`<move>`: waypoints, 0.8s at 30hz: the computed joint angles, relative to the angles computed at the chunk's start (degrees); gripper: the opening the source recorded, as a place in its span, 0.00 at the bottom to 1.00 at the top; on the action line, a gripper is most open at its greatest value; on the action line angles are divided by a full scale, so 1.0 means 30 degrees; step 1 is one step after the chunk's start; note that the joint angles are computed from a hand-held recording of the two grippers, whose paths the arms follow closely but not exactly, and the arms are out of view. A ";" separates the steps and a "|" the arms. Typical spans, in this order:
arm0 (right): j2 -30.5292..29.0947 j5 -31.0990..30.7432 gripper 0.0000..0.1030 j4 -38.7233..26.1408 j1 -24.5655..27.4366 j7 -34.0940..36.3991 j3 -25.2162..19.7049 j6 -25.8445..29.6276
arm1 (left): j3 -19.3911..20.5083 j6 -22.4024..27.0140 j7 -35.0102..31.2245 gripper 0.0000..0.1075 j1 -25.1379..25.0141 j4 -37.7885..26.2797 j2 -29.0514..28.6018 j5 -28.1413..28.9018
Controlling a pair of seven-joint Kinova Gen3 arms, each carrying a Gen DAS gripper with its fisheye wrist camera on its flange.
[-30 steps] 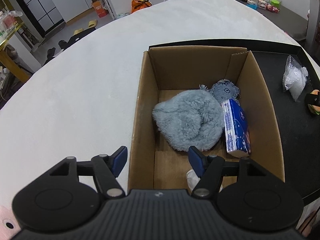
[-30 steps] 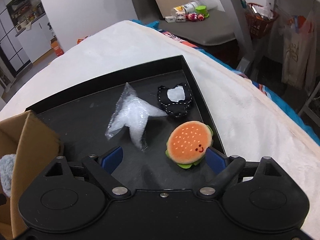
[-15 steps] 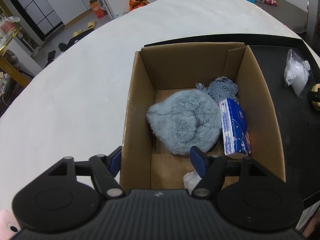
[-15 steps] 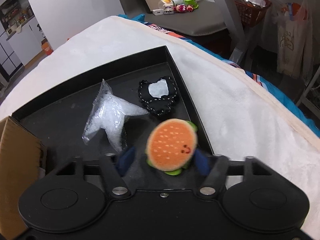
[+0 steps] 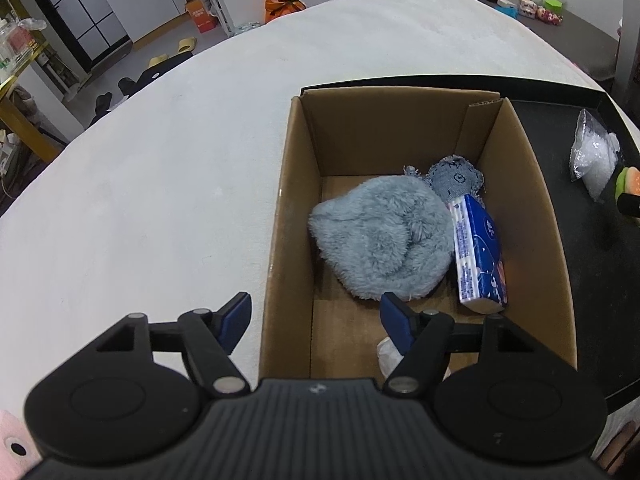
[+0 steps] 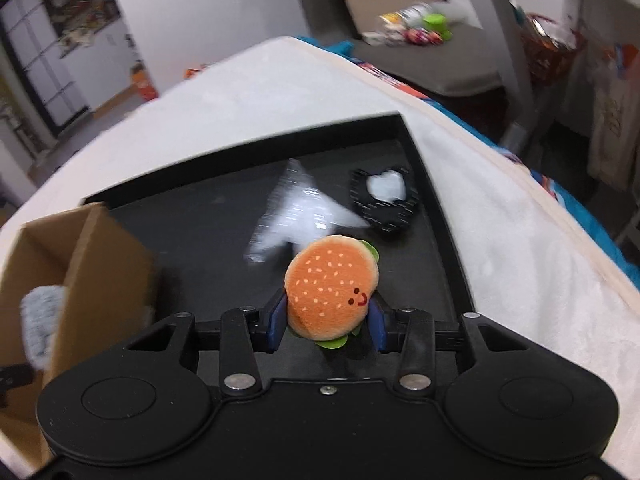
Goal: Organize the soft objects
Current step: 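Carry the burger plush with the right gripper and release it into the box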
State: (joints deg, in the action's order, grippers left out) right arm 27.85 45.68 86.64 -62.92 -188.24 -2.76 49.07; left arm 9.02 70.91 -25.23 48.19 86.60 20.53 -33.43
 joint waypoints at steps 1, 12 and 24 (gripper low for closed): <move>0.0022 0.0125 0.39 -0.0186 0.0127 0.0294 -0.0339 0.0158 | -0.0013 -0.0074 0.0083 0.65 0.0003 0.0094 -0.0059 -0.0008; 0.0670 -0.0799 0.40 -0.2357 -0.0671 0.2649 -0.0312 0.0563 | 0.0190 -0.0937 0.0559 0.65 -0.0297 0.1188 -0.0821 -0.0049; 0.1866 -0.1185 0.40 -0.5985 -0.1710 0.5290 0.0366 0.1916 | 0.0337 -0.2630 0.2279 0.64 -0.0954 0.2860 -0.1751 -0.0198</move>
